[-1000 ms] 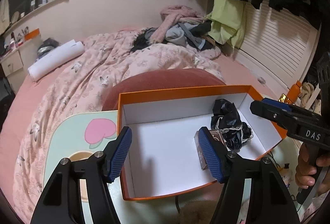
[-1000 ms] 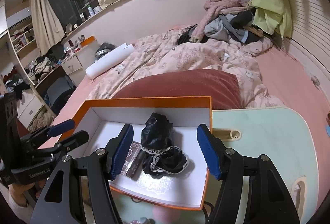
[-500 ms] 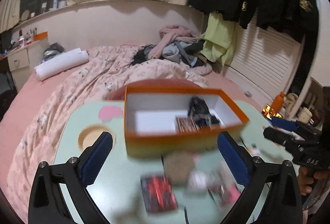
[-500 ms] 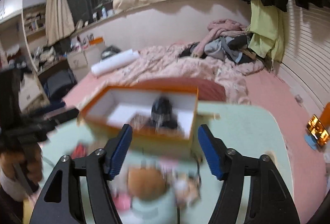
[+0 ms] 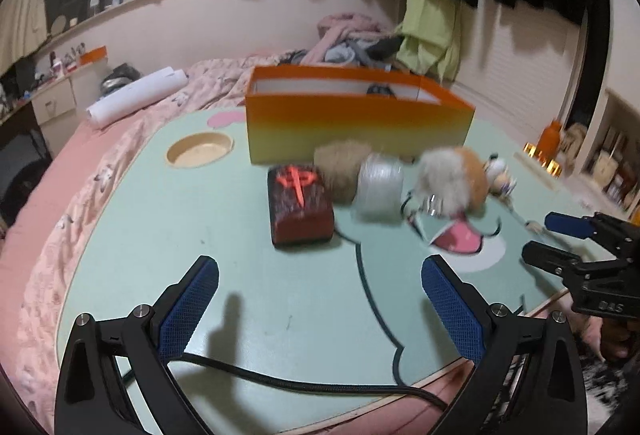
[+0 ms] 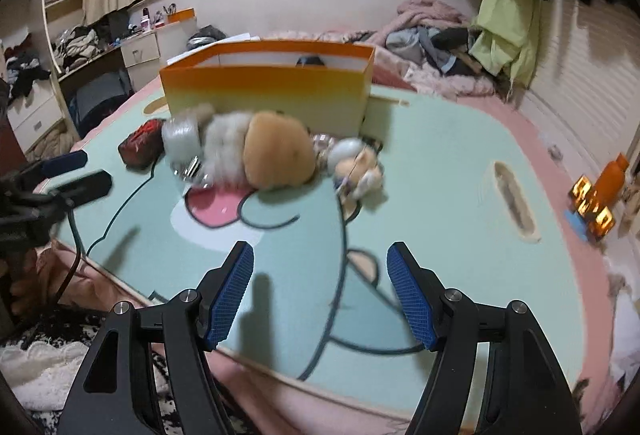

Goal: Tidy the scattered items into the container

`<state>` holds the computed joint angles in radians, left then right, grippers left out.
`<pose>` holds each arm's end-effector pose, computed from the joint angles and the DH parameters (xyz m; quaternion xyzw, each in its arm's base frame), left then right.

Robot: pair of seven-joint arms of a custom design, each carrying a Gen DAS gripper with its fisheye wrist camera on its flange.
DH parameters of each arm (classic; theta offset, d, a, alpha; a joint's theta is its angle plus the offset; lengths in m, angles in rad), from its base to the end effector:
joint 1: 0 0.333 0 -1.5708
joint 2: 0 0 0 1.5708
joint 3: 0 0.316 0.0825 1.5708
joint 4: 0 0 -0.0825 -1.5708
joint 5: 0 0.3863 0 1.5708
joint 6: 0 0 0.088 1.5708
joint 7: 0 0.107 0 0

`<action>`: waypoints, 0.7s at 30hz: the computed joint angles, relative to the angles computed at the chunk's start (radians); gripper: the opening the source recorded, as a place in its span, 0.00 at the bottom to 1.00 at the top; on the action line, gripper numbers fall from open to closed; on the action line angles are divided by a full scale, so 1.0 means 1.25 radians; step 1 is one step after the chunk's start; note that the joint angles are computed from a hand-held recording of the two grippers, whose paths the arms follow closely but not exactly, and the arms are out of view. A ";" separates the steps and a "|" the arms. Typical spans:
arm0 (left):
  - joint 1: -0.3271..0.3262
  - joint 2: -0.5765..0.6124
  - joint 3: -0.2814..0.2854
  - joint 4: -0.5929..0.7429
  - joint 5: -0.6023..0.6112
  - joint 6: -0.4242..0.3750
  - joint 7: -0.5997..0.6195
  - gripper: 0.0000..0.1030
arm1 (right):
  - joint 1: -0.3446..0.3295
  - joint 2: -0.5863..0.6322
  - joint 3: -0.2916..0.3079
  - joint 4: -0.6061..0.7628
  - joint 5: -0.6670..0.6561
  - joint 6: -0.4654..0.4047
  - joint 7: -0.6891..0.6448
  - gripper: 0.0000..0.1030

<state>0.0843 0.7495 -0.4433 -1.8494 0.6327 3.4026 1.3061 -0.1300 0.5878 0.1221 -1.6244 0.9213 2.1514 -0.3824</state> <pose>0.6272 -0.2567 0.2554 -0.4425 0.7806 -0.4142 0.1525 0.6947 0.0161 0.2908 -0.9134 0.0940 -0.0469 0.3933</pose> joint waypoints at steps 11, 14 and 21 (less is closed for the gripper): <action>-0.096 -0.015 0.093 0.006 -0.072 -0.024 0.034 1.00 | -0.013 0.029 0.006 0.012 0.032 -0.014 -0.045 0.95; -0.092 -0.011 0.090 0.004 -0.072 -0.013 0.041 1.00 | -0.022 0.046 0.014 0.030 0.041 -0.023 -0.053 1.00; -0.089 -0.007 0.088 0.005 -0.067 -0.002 0.043 1.00 | -0.036 0.073 0.026 0.064 0.057 -0.061 -0.074 1.00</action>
<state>-0.0268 0.7410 -0.3333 -1.8430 0.5488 3.3999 1.3596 -0.1755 0.6795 0.1543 -1.5449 0.9921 2.0755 -0.4753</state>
